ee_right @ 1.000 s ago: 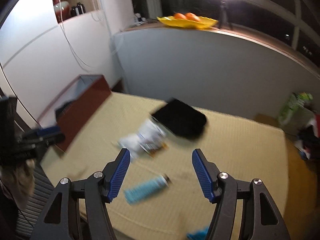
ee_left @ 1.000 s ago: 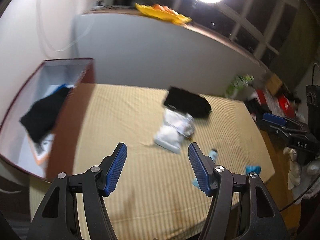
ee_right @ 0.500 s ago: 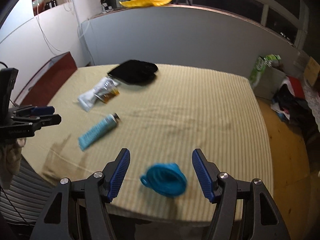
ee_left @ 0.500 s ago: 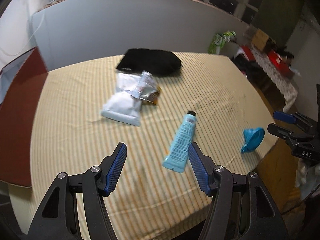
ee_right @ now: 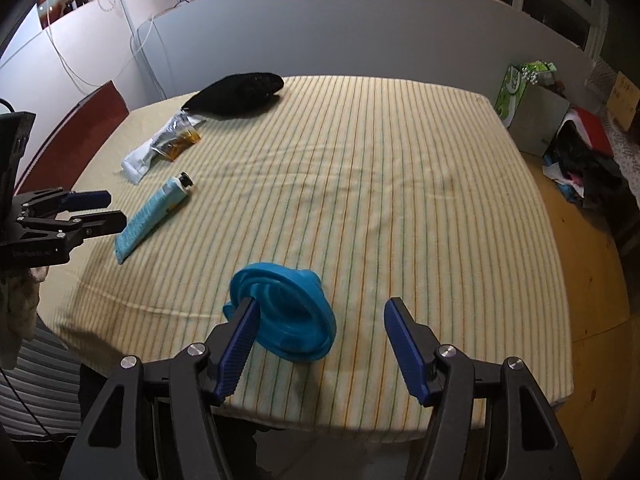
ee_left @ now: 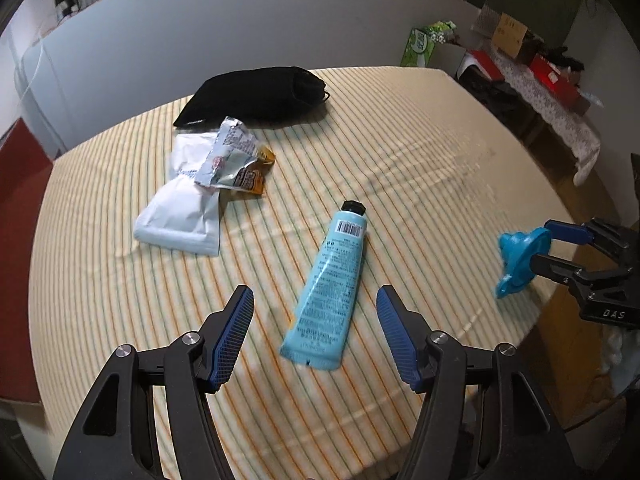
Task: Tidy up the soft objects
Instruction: 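Grasp the light-blue tube with the left tool while the right tool grasps the blue funnel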
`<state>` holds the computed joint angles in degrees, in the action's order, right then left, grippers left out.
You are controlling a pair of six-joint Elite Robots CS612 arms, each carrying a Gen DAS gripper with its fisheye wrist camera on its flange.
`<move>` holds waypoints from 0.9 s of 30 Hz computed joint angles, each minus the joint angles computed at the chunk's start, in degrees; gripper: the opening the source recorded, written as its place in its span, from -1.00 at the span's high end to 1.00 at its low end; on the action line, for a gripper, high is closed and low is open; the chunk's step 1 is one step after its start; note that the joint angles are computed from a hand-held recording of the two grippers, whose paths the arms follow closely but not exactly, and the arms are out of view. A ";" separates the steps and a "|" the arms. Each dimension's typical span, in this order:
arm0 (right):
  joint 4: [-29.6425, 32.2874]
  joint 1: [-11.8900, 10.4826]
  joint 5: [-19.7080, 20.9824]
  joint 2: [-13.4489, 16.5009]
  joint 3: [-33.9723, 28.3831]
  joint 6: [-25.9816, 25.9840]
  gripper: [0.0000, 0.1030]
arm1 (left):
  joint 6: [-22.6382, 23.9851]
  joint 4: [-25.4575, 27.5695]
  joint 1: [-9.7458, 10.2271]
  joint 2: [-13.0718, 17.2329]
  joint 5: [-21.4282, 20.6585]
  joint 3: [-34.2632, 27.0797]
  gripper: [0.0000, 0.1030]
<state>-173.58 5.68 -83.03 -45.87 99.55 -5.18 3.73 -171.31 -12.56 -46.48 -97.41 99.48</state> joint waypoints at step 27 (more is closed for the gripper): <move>5.60 -0.27 5.51 2.17 -3.83 -1.38 0.62 | 4.56 2.46 -1.28 2.80 2.11 -3.69 0.44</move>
